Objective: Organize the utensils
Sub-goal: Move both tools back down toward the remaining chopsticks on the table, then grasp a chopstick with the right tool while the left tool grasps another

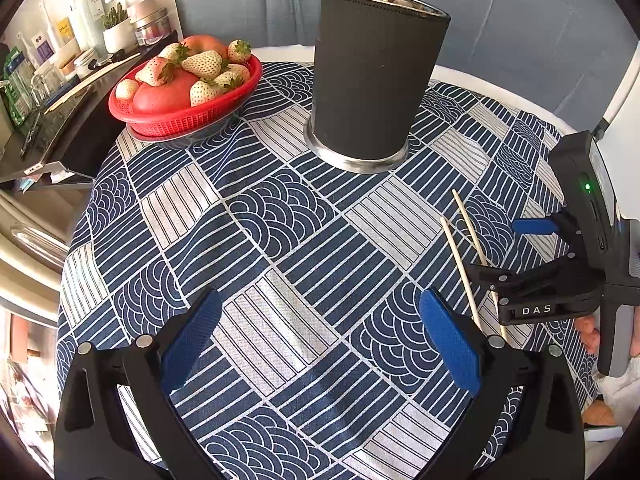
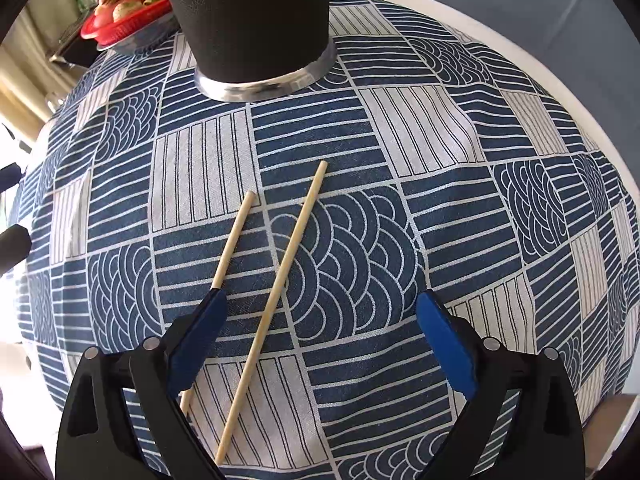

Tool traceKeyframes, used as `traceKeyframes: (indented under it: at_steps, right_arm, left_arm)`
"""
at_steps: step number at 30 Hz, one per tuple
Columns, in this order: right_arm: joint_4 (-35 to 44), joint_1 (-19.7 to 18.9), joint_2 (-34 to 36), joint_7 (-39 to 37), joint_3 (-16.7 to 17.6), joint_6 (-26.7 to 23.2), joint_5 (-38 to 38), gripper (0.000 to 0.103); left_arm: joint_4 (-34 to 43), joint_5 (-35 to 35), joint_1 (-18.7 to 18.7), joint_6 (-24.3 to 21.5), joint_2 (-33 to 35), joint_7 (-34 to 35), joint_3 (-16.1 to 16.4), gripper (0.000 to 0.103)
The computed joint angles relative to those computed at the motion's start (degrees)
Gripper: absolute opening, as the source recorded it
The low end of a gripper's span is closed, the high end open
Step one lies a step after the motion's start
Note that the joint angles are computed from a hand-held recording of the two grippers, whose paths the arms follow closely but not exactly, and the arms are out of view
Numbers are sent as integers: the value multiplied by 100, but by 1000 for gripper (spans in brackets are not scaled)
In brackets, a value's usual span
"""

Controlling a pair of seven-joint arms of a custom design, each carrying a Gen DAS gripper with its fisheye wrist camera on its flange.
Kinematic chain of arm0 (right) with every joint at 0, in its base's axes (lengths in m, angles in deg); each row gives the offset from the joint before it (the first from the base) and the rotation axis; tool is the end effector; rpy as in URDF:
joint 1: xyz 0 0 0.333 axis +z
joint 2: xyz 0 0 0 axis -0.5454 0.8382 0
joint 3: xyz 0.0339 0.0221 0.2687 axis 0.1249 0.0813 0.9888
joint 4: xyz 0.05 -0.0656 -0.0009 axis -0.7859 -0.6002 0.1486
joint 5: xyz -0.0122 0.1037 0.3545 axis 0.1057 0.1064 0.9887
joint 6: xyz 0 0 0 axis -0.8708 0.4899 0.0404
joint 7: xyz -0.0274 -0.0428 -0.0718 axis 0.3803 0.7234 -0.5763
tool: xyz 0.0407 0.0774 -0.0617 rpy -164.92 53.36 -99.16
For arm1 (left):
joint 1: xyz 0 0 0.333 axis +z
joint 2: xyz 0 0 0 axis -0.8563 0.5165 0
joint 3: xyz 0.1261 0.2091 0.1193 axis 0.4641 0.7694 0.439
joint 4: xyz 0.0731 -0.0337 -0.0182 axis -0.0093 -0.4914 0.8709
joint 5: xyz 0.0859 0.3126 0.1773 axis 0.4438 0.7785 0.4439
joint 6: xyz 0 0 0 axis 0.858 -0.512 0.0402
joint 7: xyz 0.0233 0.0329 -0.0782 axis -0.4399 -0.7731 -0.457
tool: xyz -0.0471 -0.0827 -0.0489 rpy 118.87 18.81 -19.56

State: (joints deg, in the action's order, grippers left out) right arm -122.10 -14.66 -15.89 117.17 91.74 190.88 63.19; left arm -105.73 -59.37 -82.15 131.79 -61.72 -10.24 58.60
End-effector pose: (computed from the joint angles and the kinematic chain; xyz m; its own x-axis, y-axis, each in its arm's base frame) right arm 0.4770 0.2159 0.4671 0.2211 -0.9752 0.0082 -0.9406 -0.2155 -0.2625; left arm 0.4520 -0.3755 0.5209 -0.2450 -0.9684 0.0469 -0.8576 0.1939 -0.4764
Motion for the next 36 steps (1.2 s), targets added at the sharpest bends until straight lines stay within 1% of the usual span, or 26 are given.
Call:
traceKeyframes:
  at_steps: [2, 3, 4, 5, 8, 9, 11, 13, 14, 15, 16, 18, 19, 22, 25, 30, 36]
  right_arm:
    - [-67, 20, -82, -143, -8, 77, 54, 80]
    - [-77, 33, -136, -183, 2, 99, 61, 55]
    - [-84, 38, -194, -209, 6, 110, 65, 9]
    - [-64, 35, -217, -197, 28, 14, -16, 8]
    - [-186, 40, -326, -403, -8, 94, 65, 7]
    - [-209, 31, -360, -414, -27, 105, 141, 6]
    - [-274, -12, -434, -386, -3, 68, -31, 6]
    - [-389, -58, -532, -527, -117, 95, 210, 6]
    - [-443, -98, -597, -540, -147, 85, 248, 6]
    - [-539, -144, -696, -568, -180, 99, 263, 2]
    - [-637, -187, -784, -580, -197, 115, 265, 1]
    - [-756, -299, -931, -636, -192, 94, 44, 1]
    - [-868, -340, -1020, -722, -239, 124, 49, 0]
    - [-1039, -450, -1208, -908, -388, 162, 290, 0]
    - [-1180, -514, -1333, -1126, -513, 302, 597, 0]
    - [-1360, -599, -1522, -1267, -433, 400, 567, 1]
    - [-1478, -647, -1668, -1429, -413, 388, 487, 3]
  left_arm:
    - [10, -12, -5, -34, -5, 38, -5, 97]
    - [11, -21, -6, -44, -9, 48, -6, 97]
    - [10, -24, -8, -45, -11, 39, -7, 97]
    - [5, -44, -8, -36, -12, 31, -8, 97]
    - [-6, -157, -7, -2, -8, -11, -11, 97]
    - [-7, -188, -12, 17, -5, -17, -17, 97]
    - [14, -265, -30, 35, 18, 11, -35, 97]
    - [102, -258, -76, -3, 98, 55, -64, 97]
    - [172, -221, -110, -52, 158, 80, -80, 97]
    - [256, -173, -152, -112, 233, 94, -95, 97]
    - [334, -142, -193, -154, 308, 100, -105, 97]
    - [484, -160, -272, -187, 463, 111, -121, 97]
    - [559, -170, -315, -186, 543, 94, -126, 97]
    - [802, -194, -450, -212, 791, 39, -131, 97]
    - [1034, -111, -608, -280, 1023, -61, -110, 97]
    - [1289, -116, -784, -305, 1303, -155, -80, 97]
    - [1612, -32, -965, -560, 1603, -245, -15, 97]
